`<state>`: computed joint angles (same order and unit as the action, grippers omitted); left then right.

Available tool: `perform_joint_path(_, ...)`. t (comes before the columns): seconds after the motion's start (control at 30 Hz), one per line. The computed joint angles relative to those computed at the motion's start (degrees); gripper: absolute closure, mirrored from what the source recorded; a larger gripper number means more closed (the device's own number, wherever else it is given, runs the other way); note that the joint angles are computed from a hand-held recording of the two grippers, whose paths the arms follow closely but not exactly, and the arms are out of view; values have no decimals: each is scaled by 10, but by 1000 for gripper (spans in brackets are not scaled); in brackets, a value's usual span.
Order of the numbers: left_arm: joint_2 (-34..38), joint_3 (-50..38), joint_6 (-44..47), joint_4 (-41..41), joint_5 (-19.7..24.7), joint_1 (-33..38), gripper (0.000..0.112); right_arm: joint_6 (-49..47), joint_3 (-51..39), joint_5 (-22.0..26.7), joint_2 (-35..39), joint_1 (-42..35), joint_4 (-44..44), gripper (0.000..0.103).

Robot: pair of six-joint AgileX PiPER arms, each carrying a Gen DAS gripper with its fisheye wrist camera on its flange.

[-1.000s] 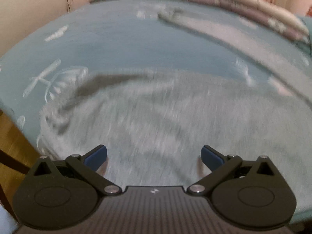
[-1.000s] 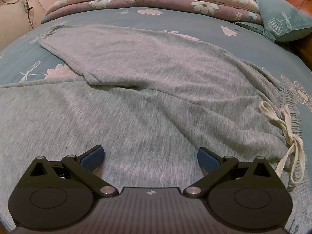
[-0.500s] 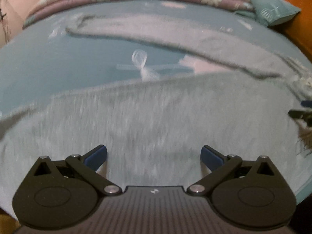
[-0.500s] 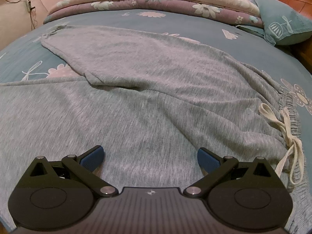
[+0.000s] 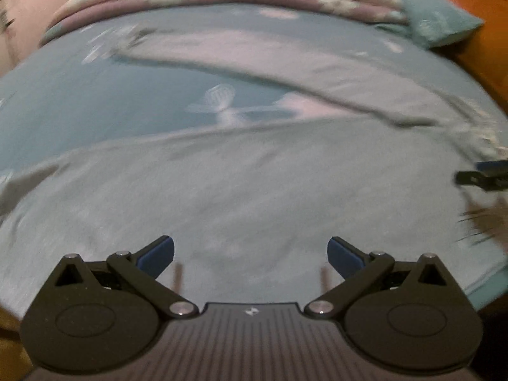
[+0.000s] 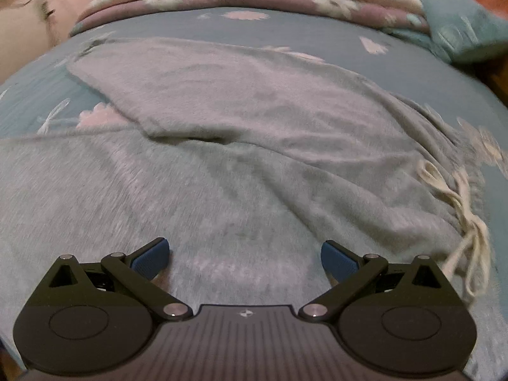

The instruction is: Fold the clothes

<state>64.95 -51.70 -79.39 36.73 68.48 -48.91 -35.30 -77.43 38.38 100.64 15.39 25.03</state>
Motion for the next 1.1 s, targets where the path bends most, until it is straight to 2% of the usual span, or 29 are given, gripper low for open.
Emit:
perform_joint_path(0.13, 80, -75, 73, 9, -74, 4, 10, -59, 18, -22, -23, -59, 123, 0)
perform_joint_path(0.2, 126, -115, 121, -3, -124, 15, 10, -68, 21, -24, -27, -84, 164, 0)
perform_joint_path(0.4, 246, -193, 222, -60, -225, 21, 10, -46, 12, -18, -33, -111, 166, 0)
perform_joint_path(0.5, 279, -203, 225, -68, -214, 11, 10, -40, 13, -27, -36, -105, 142, 0)
perform_joint_path(0.57, 280, -190, 204, -36, -210, -6, 10, -20, 10, -32, -34, -95, 110, 0)
perform_joint_path(0.67, 279, -202, 230, -56, -187, -9, 10, 4, 1, -27, -28, -88, 75, 0)
perform_joint_path(0.73, 280, -223, 261, -89, -174, 6, 10, 13, -3, -22, -26, -87, 66, 0)
perform_joint_path(0.83, 285, -267, 303, -95, -154, 30, 10, 13, 0, -13, -30, -91, 71, 0)
perform_joint_path(0.93, 312, -343, 363, -106, -143, 63, 10, 20, -3, -2, -28, -91, 66, 0)
perform_joint_path(1.1, 421, -544, 467, -176, -118, 141, 10, 65, -14, 3, -19, -90, 23, 0)
